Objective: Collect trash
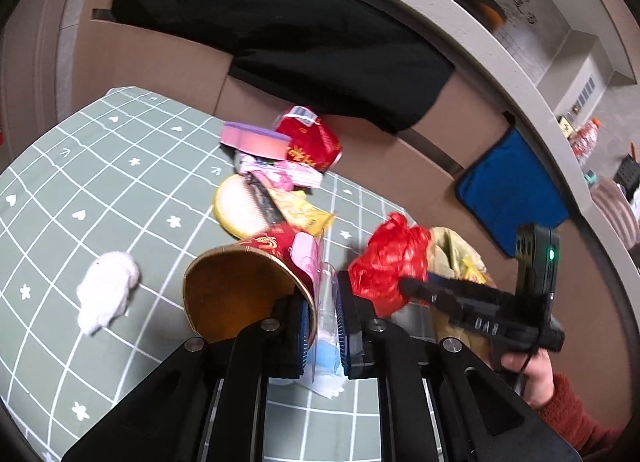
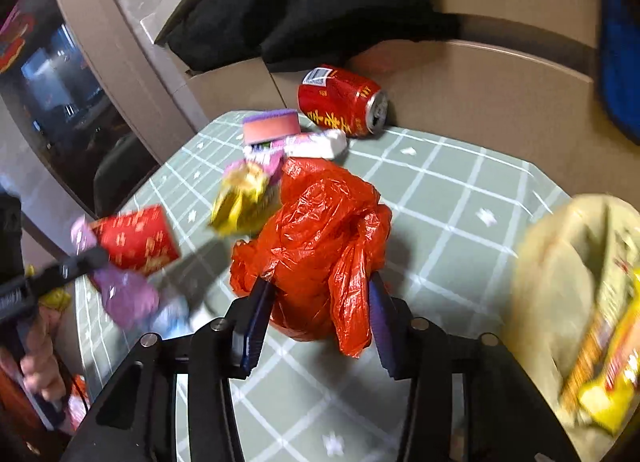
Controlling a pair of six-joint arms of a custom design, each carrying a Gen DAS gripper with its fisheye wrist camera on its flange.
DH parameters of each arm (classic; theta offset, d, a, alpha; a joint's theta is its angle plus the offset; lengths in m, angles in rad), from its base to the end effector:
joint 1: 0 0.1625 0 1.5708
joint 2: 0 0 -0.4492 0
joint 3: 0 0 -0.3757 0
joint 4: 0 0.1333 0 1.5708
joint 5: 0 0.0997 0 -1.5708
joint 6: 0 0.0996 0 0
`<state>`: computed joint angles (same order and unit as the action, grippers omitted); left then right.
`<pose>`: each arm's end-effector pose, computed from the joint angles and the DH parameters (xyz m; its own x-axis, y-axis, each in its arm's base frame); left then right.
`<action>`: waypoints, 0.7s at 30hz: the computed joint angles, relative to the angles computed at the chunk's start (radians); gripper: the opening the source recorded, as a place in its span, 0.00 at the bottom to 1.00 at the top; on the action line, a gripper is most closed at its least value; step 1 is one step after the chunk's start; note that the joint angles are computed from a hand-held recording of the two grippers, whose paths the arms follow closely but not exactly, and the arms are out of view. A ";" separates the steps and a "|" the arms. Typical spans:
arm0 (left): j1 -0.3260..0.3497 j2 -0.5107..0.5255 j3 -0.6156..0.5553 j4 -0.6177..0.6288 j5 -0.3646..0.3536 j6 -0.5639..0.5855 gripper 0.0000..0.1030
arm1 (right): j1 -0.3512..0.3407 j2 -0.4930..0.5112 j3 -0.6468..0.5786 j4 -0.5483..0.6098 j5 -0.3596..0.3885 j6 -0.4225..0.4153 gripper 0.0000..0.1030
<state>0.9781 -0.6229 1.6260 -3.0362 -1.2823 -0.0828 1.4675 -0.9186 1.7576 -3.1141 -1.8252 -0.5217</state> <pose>-0.2562 -0.6698 0.0668 -0.9044 0.3674 -0.2169 0.4266 0.7754 -0.4655 0.0394 -0.6697 0.2311 -0.8592 -0.1507 0.4890 -0.4032 0.7877 -0.4658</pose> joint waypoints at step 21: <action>-0.029 -0.064 0.154 -0.163 0.104 -0.055 0.37 | -0.019 -0.052 0.157 -0.300 0.091 -0.094 0.71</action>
<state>0.9495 -0.6864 1.7798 -3.1990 -1.1787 -0.1378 1.4481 -0.9708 1.9147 -3.4137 -1.7345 -0.6156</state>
